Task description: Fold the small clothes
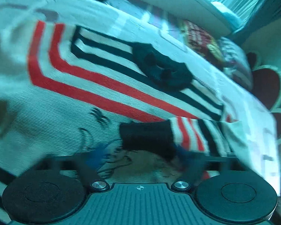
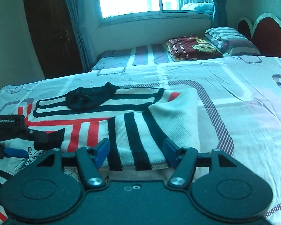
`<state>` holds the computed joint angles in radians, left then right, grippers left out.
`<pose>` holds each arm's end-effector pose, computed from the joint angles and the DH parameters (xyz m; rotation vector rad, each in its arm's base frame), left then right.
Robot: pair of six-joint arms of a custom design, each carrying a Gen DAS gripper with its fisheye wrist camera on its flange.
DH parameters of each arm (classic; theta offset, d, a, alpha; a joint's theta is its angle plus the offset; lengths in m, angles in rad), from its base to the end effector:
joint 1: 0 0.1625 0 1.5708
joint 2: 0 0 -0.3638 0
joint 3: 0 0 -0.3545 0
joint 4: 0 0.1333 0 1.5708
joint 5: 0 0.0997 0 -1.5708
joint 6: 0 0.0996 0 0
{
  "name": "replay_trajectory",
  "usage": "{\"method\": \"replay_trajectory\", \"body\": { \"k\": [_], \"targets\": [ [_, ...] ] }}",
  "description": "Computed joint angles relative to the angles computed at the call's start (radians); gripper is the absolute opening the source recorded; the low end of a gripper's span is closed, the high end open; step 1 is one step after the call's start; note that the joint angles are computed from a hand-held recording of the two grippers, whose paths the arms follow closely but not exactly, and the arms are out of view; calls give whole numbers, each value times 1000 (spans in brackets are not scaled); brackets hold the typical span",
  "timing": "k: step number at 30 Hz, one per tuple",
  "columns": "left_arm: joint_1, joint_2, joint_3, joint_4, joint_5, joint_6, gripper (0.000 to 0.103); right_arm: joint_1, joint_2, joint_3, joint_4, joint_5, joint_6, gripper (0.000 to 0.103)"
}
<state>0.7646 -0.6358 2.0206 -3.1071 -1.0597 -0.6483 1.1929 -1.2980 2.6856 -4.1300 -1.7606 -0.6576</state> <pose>-0.2131 -0.4567 -0.0407 0.1648 2.7836 -0.6423 -0.0011 -0.3132 0.2181 0.1659 -2.1560 1.1425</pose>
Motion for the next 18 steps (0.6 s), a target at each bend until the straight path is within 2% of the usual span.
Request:
{"method": "replay_trajectory", "body": {
  "k": [1, 6, 7, 8, 11, 18],
  "targets": [
    [12, 6, -2, -20, -20, -8, 56, -1, 6, 3, -12, 1, 1, 63],
    [14, 45, -18, -91, -6, 5, 53, 3, 44, 26, -130, -1, -28, 62],
    [16, 54, -21, -112, -9, 17, 48, 3, 54, 29, -162, -3, -39, 63],
    [17, 61, -22, -134, -11, 25, 37, 3, 67, 33, -199, -7, -48, 63],
    [24, 72, -36, -144, -9, 25, 15, 7, 113, 28, -296, -47, -78, 77],
    [8, 55, -6, -261, 3, 86, 12, -45, 112, 16, -242, -90, -60, 71]
  ]
}}
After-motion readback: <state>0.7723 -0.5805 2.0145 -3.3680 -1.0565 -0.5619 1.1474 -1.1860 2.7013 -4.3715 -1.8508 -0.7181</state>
